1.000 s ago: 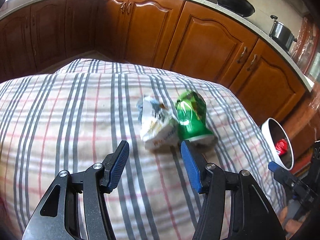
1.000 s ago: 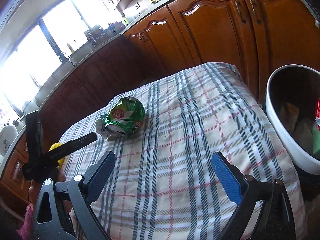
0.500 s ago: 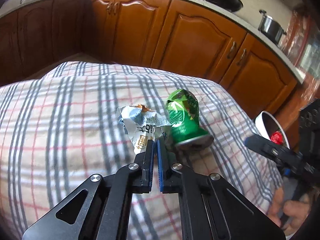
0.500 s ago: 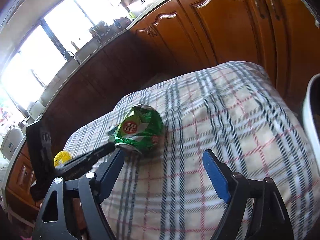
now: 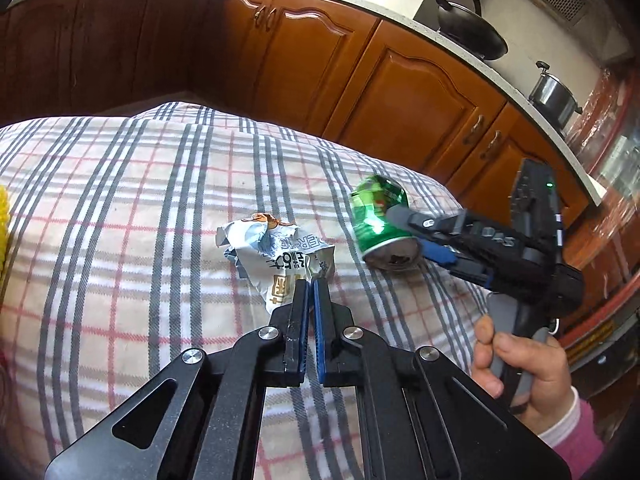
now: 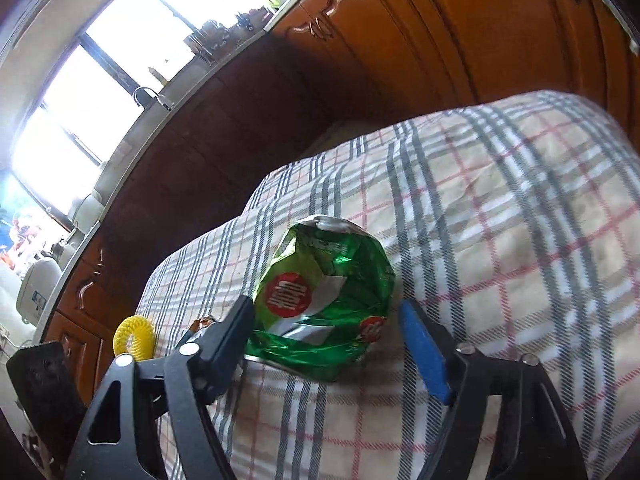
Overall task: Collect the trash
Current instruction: 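Grasp the foil wrapper with the left tool while the right tool grasps the green can, then carry wrapper and can over the bin and open both tools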
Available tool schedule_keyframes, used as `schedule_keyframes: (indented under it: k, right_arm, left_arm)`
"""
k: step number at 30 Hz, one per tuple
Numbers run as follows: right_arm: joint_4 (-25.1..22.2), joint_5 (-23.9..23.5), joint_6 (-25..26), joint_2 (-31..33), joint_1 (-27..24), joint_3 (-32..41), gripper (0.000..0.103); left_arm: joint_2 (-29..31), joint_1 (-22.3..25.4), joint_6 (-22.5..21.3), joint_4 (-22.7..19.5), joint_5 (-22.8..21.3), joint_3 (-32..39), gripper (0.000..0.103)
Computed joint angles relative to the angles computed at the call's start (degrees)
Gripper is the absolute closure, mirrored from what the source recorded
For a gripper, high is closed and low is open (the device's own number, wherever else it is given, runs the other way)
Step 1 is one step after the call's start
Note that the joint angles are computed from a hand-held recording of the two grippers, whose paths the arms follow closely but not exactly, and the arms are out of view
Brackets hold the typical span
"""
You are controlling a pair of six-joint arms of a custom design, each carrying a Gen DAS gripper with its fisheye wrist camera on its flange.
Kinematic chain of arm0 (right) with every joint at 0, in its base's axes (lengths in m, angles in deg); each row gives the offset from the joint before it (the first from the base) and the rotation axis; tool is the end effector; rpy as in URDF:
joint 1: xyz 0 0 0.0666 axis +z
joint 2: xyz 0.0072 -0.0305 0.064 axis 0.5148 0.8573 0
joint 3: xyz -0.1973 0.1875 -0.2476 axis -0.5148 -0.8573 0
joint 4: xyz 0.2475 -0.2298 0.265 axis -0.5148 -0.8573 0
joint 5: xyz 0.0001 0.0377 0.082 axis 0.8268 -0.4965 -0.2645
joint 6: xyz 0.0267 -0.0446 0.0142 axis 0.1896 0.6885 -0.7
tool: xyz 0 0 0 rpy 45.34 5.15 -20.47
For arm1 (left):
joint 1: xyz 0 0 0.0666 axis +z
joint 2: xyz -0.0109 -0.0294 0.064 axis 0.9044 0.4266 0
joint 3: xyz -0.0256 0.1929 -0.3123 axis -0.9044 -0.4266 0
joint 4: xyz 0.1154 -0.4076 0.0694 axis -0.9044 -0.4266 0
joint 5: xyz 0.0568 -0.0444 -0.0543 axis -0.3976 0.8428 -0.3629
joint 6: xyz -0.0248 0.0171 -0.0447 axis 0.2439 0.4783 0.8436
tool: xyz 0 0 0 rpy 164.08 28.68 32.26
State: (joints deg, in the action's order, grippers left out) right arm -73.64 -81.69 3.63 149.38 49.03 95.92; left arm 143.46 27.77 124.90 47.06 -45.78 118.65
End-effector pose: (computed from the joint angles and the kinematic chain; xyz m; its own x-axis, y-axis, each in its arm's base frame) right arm 0.5601 0.2051 0.2904 -0.8537 -0.1221 -0.5062 -0.4490 0.6650 0.5968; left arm 0.3805 -0.2712 0.3016 -0.6520 -0.4168 -0.6334 -0.2157 0.9028 -0.3720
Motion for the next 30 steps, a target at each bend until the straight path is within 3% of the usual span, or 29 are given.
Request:
schedule_keyframes:
  k: [4,6,9,14,30]
  right_arm:
    - [0.35,-3.46,-0.61,0.6,0.08,-0.08,0.067]
    - [1.12,-2.94,-0.29,-0.55,0.32,-1.0,0.078]
    - [1.83,-2.08,0.96,-3.44,0.45,-2.92,0.085]
    - [2.14,-0.32,4.03,-8.05,-0.58,-6.5,0.089]
    - [2.6,-0.27,8.35,-22.0,-11.64,-18.68,0.09]
  left_arm:
    - [0.62,-0.33,0.13,-0.2,-0.04,0.53,0.101]
    - [0.9,-0.54,0.19,-0.31,0.08,0.88,0.101]
    - [1.49,-1.56,0.09,-0.33,-0.47,1.77,0.102]
    - [2.64,-3.11,-1.08,0.23,-0.75,3.6,0.102]
    - [11.45,-10.43,-6.72,-0.11,0.93,14.94,0.102]
